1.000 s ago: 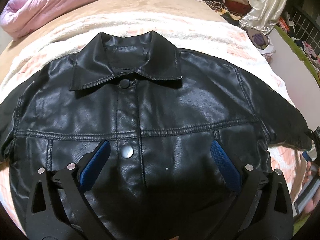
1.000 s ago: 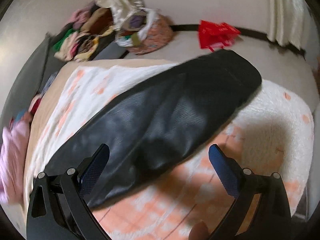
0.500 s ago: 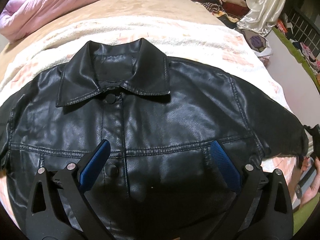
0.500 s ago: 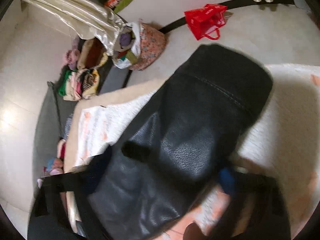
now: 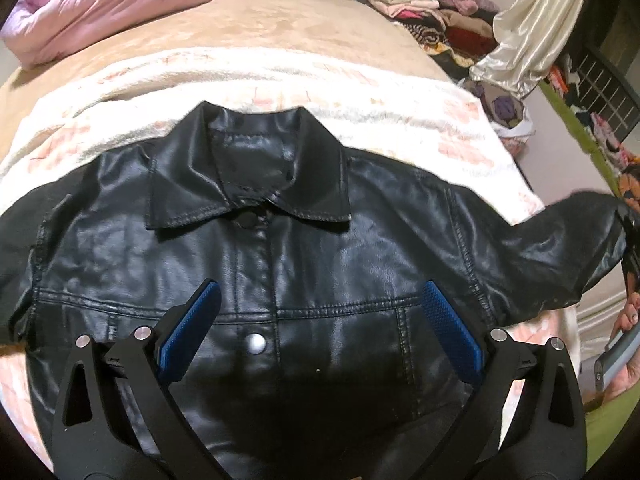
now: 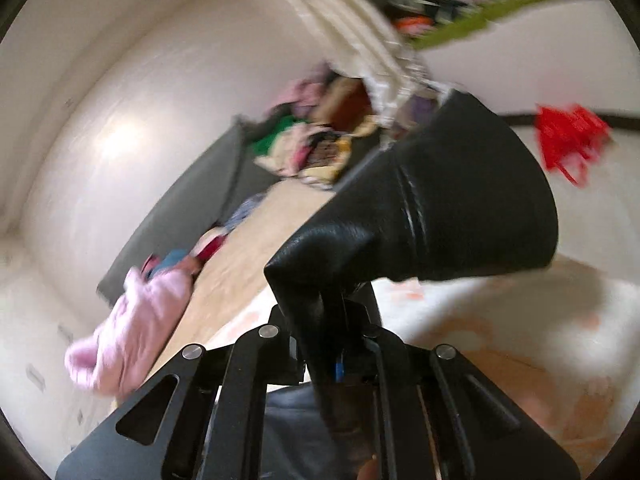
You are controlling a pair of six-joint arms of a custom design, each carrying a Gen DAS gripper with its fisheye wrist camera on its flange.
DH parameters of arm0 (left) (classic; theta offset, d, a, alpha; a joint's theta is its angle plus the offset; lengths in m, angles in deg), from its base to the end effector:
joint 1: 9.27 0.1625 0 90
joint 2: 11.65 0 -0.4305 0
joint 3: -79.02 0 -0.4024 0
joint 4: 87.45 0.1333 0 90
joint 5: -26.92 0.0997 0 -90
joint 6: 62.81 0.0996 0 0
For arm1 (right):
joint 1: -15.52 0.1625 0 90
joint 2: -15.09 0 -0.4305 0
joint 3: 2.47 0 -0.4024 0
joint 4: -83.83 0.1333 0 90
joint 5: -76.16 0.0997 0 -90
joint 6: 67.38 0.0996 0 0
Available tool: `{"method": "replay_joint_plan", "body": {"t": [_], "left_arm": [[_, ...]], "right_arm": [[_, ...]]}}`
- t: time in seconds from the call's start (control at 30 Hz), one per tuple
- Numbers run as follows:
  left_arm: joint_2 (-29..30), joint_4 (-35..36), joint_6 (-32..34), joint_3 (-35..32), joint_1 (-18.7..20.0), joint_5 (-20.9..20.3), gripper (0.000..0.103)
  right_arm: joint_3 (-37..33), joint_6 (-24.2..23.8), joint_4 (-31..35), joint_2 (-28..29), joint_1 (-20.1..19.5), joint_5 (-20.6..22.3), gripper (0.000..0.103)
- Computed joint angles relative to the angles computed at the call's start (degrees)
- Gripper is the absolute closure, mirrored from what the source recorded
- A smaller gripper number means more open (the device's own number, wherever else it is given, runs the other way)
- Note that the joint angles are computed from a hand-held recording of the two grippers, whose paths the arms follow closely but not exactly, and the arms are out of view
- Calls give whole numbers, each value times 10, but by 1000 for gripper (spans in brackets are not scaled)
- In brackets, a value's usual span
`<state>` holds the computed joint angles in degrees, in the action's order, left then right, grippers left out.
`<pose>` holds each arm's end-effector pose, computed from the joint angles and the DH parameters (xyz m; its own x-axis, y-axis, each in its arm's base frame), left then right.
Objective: Fold large clothes
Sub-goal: 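Swing the held sleeve across the jacket body and open the right tool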
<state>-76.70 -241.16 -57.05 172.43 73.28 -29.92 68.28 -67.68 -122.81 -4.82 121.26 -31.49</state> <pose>0.0999 -0.6840 0.3514 -0.8561 -0.1230 -0.5019 0.1926 0.8253 -0.5309 0.3125 -0.7289 0.0491 -0.9916 0.0056 0.1291 -0.1164 0.3946 -0.9115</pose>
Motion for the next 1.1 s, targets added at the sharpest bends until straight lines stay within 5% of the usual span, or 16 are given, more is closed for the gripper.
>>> {"method": "replay_joint_plan", "body": {"t": [0.47,0.77,1.1], "left_arm": [[-97,11,1,6,40,-95,9],[-140,12,-14,3,88,-169,9],[-172,2,-43,4,174,-338,9]], "right_arm": [[-146,-190,137,105,125,67,95],[-233,-227,239,182,167,72,95],[-296,-297,299,270,198,37,95]]}}
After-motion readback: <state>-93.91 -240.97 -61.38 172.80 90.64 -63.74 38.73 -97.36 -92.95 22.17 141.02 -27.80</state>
